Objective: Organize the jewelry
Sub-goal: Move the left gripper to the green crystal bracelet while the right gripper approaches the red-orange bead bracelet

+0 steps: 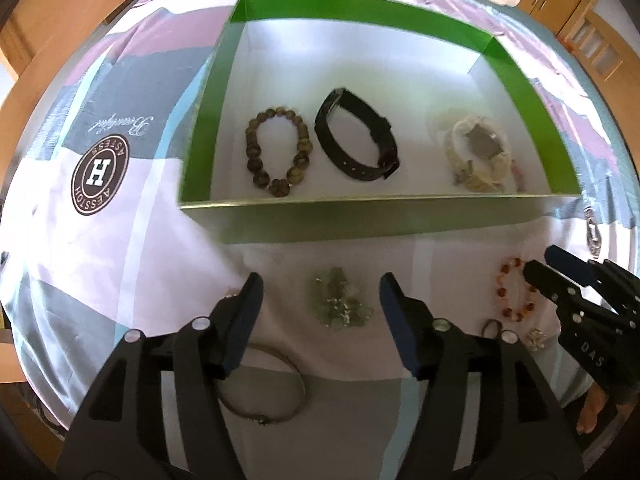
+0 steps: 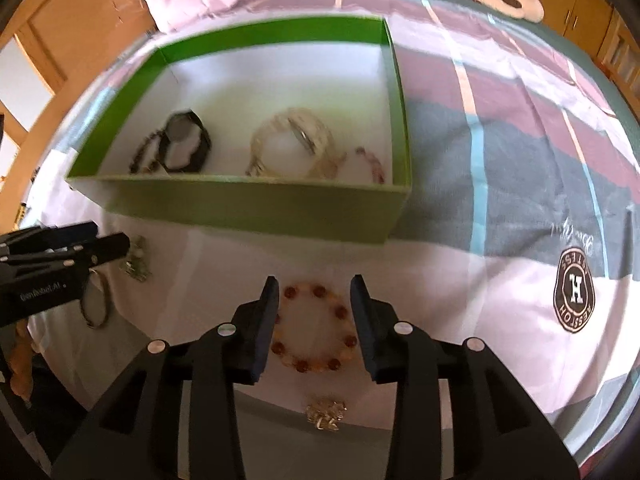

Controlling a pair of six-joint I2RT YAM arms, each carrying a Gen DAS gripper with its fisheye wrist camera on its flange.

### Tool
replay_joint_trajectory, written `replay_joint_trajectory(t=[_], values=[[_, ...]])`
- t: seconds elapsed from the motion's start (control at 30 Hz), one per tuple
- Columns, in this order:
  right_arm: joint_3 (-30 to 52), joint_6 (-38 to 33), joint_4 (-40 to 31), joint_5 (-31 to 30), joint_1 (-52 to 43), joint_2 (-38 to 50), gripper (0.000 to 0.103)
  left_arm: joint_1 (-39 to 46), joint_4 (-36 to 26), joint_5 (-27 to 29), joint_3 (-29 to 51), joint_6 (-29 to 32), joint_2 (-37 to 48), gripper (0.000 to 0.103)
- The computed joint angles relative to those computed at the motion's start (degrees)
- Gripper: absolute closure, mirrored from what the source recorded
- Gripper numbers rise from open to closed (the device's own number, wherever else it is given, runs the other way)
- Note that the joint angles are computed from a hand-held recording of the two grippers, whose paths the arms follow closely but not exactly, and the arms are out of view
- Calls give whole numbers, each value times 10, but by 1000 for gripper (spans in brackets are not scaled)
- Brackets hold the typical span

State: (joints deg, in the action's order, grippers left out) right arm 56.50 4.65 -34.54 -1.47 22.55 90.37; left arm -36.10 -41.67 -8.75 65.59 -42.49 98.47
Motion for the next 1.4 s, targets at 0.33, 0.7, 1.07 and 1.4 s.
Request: replay_joint_trajectory(t=[0.33, 0.7, 1.07, 1.4], values=[[-3, -5, -8, 36, -5, 26, 66, -2, -7, 7, 29, 11, 59, 43], [-9, -19, -5, 45, -1, 31, 66, -19, -20, -10, 43, 6, 67, 63], [-4, -21, 0, 56, 5, 41, 57, -48, -52, -40, 72, -2, 82, 80], [-23, -29, 7, 49, 25, 20, 81, -56, -65, -47, 83, -3, 85, 84]])
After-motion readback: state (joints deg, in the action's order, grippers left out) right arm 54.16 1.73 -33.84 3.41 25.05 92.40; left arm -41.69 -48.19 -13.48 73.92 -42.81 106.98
